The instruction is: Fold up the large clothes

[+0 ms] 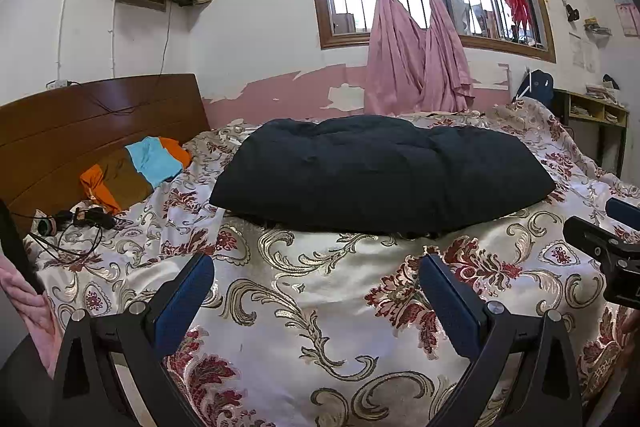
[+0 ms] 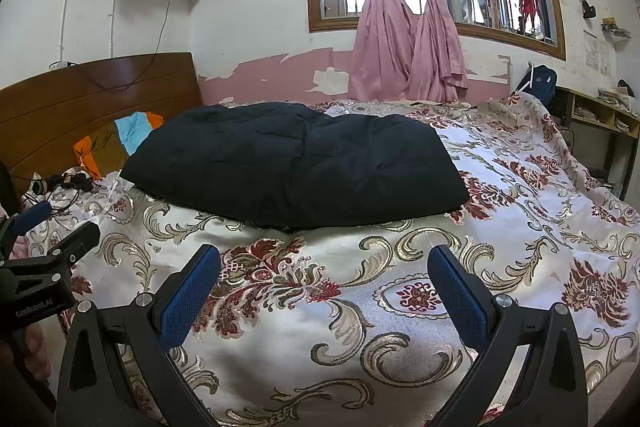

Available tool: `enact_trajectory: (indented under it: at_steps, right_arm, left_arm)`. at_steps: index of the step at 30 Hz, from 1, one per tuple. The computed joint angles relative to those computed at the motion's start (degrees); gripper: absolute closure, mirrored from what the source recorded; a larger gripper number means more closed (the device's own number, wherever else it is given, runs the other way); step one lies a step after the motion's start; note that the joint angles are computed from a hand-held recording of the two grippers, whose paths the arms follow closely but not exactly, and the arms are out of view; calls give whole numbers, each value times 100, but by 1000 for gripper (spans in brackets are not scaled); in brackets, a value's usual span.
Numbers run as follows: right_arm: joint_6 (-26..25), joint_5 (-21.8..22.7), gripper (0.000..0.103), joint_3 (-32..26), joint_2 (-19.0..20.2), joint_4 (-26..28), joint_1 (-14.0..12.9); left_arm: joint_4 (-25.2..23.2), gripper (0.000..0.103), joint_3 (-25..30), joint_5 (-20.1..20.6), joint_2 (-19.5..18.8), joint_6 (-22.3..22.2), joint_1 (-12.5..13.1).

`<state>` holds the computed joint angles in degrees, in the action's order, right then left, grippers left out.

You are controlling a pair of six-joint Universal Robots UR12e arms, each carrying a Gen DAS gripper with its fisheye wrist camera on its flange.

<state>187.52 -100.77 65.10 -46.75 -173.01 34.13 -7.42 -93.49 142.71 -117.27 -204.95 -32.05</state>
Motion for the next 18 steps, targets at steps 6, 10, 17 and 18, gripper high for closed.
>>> enact_trajectory:
  at_steps: [6, 10, 17, 18]
  right_arm:
    - [1, 0, 1, 1, 0, 4, 3]
    - [2, 0, 1, 0, 1, 11, 4]
    - [110, 56, 1, 19, -8, 127, -6]
    - [137, 58, 1, 23, -6, 189, -17]
  left_arm:
    - [-14, 0, 5, 5, -2, -12, -3]
    - [21, 0, -2, 0, -3, 11, 1]
    - [-9, 0, -3, -60, -6, 6, 1]
    - [-119, 0, 7, -77, -1, -43, 9]
